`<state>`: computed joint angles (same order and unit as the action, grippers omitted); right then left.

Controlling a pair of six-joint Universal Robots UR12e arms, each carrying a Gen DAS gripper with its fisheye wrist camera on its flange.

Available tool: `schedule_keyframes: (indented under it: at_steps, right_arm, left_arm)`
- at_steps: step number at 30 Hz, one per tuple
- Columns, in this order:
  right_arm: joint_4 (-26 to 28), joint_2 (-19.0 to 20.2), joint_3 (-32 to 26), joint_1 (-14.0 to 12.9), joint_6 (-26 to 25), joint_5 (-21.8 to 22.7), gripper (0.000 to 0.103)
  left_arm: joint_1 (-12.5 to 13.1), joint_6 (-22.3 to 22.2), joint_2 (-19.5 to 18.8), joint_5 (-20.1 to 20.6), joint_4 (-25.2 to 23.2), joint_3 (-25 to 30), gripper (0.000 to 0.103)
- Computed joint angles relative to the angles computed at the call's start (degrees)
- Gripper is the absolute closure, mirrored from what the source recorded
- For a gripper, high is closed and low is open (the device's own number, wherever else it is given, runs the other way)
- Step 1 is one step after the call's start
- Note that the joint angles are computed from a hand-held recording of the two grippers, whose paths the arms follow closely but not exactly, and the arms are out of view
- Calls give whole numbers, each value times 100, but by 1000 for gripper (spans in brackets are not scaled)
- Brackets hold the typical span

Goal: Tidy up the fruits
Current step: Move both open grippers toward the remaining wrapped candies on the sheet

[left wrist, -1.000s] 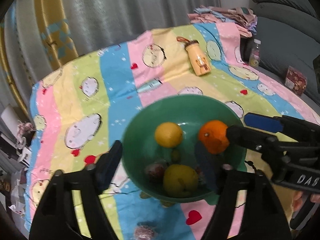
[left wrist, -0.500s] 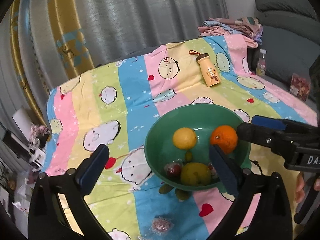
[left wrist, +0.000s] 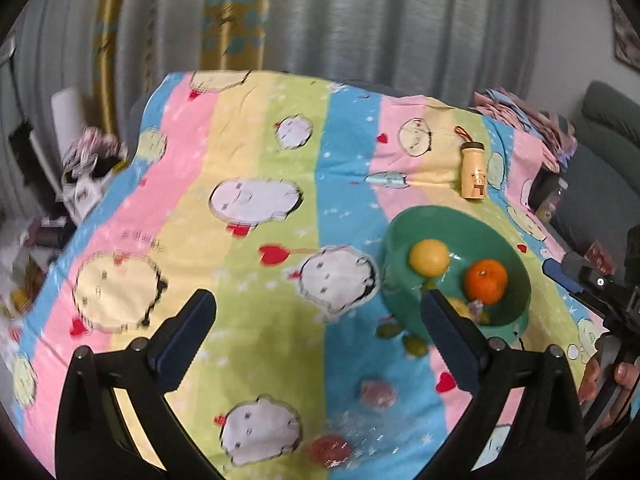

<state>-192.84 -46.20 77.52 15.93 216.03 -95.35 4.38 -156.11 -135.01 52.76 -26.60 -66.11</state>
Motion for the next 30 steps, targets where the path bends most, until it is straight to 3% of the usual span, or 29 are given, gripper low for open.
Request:
schedule_keyframes:
  at_steps: [6, 11, 16, 19, 22, 24, 27, 29, 30]
  right_arm:
    - [578, 172, -406, 55, -709, 981, 27]
    - [1589, 260, -712, 154, -1201, 1093, 27]
    - [2161, 397, -951, 178, -965, 1081, 28]
    - [2279, 465, -1038, 186, -757, 1047, 28]
    - [2194, 511, -1073, 187, -587, 1030, 28]
    - [1941, 545, -1043, 154, -286, 1213, 28]
    - [1594, 608, -1025, 79, 81, 1675, 28]
    - [1517, 634, -1032, 65, 200, 1782, 28]
    - [1554, 638, -1043, 69, 219, 1766, 28]
  left_arm:
    - [171, -30, -53, -300, -584, -85, 1]
    - [219, 744, -4, -559, -1397, -104, 1]
    - [240, 1747, 90, -778, -1928, -200, 1]
    - [233, 1631, -1, -711, -2046, -104, 2]
    - [255, 1426, -120, -1057, -2683, 129, 2]
    - [222, 1647, -40, -1052, -2607, 16, 1]
    - [133, 1965, 118, -757, -2061, -310, 1]
    - [62, 1928, 145, -435, -1706, -443, 3]
    - [34, 1882, 132, -272, -1646, -445, 10]
